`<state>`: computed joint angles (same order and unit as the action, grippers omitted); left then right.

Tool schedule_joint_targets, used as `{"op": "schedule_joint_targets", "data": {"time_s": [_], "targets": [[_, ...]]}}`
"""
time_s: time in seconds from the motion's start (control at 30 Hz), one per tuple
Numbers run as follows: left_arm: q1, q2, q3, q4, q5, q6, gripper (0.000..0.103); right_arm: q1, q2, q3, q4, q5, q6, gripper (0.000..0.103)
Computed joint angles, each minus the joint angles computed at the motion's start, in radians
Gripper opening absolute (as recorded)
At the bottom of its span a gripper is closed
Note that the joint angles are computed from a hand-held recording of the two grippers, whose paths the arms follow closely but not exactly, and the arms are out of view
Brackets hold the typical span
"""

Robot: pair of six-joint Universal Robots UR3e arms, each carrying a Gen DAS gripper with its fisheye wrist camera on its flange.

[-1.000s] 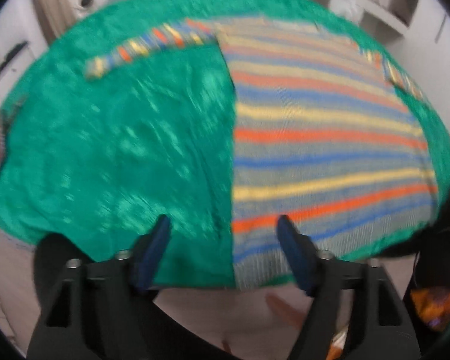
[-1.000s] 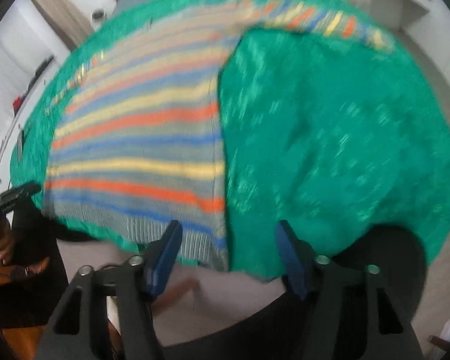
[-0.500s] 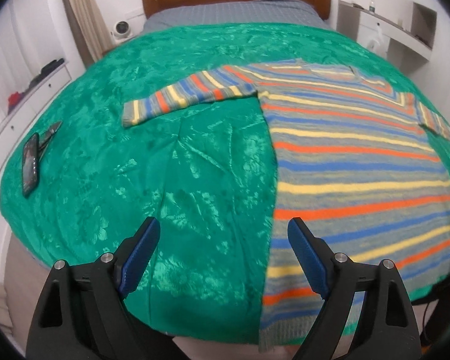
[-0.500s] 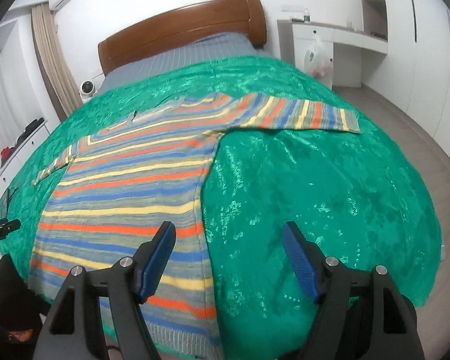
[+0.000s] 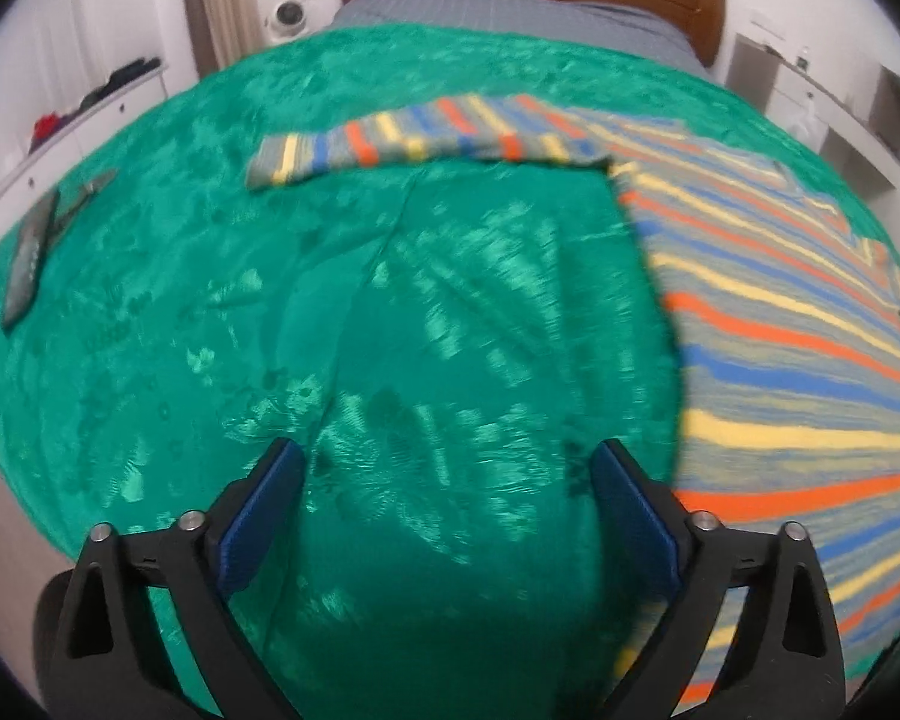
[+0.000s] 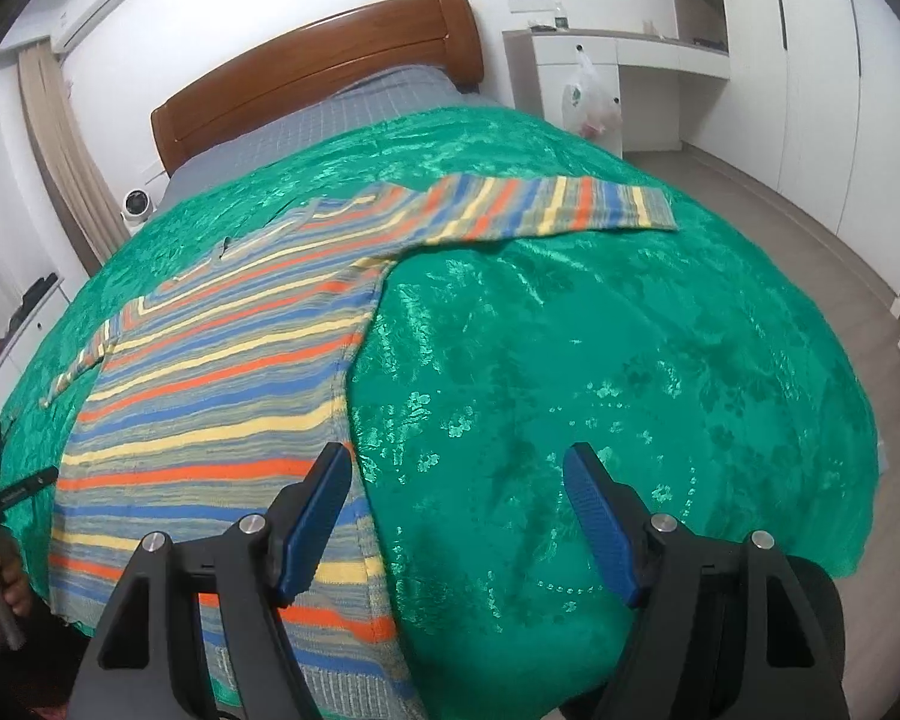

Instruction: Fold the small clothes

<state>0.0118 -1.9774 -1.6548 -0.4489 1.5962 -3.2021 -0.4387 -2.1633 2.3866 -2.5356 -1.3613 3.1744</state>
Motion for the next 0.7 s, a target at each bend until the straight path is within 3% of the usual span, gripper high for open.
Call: {"op": "schedule_joint_targets", "data": {"time_s": [0.1,0.2,0.37,0.5,0.7], "targets": [[0.019,0.002,-0.025,0.031,-0.032,-0.012,0.103,-0.102,-0.034,-0.004,0.081,0.125,-0.029,0.073],[-0.001,-0.006,-0.046,0.079,-0.002,0.001,0.103,-0.225,0.017,-0.064,0.148,0.257,-0.090,0.073],[0.020,-0.007,-0.049,0.075,-0.043,0.005,0.103,-0.427,0.307,-0.316,0.165,0.453,-0.086,0.073],[0.020,-0.010,-0.052,0.084,-0.043,-0.001,0.103,-0.472,0.615,-0.565,0.121,0.458,0.033,0.073],[0.015,-0.018,-0.056,0.107,-0.033,0.000,0.103,-0.517,0.949,-0.819,0.219,0.534,0.144,0.070]]}}
